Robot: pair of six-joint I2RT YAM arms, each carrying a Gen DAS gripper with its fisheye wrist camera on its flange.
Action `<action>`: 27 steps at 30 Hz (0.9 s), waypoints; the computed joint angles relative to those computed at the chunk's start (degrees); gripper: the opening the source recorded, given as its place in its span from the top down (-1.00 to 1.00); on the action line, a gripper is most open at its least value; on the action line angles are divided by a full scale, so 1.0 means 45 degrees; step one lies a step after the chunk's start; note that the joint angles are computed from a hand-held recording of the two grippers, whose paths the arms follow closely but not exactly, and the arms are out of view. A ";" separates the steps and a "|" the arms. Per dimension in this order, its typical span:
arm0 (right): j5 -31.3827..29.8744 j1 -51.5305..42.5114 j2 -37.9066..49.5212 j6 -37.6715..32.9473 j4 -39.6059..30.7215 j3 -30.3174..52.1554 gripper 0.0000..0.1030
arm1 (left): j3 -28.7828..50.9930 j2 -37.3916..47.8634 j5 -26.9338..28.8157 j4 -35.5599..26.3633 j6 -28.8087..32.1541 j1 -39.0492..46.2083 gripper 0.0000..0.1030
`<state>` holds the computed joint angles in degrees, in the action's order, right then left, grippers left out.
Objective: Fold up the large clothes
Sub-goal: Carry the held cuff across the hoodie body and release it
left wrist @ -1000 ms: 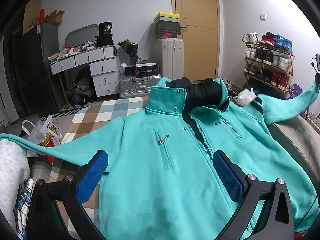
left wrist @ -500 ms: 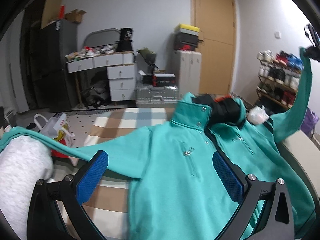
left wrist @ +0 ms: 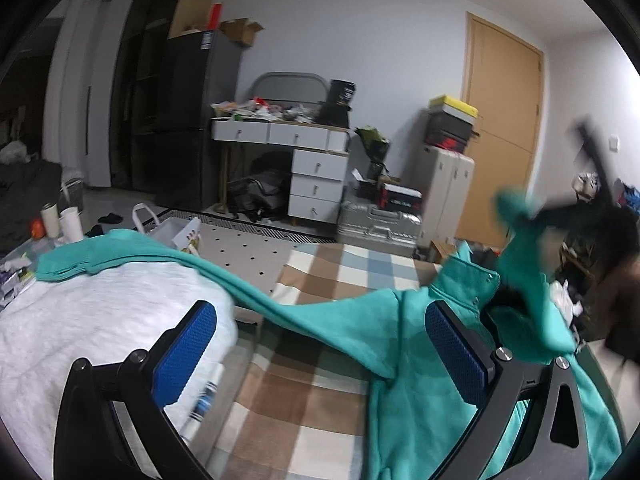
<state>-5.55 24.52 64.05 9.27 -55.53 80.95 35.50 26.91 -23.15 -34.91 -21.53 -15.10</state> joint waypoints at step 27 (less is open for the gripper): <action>-0.3653 0.1542 0.1318 0.0363 0.2609 -0.5417 -0.12 | -0.0529 -0.0710 0.0458 0.0038 0.0520 0.0297 -0.98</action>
<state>-21.99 31.46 69.98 10.90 -43.79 56.58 33.11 23.71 -21.09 -34.74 -19.19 -13.76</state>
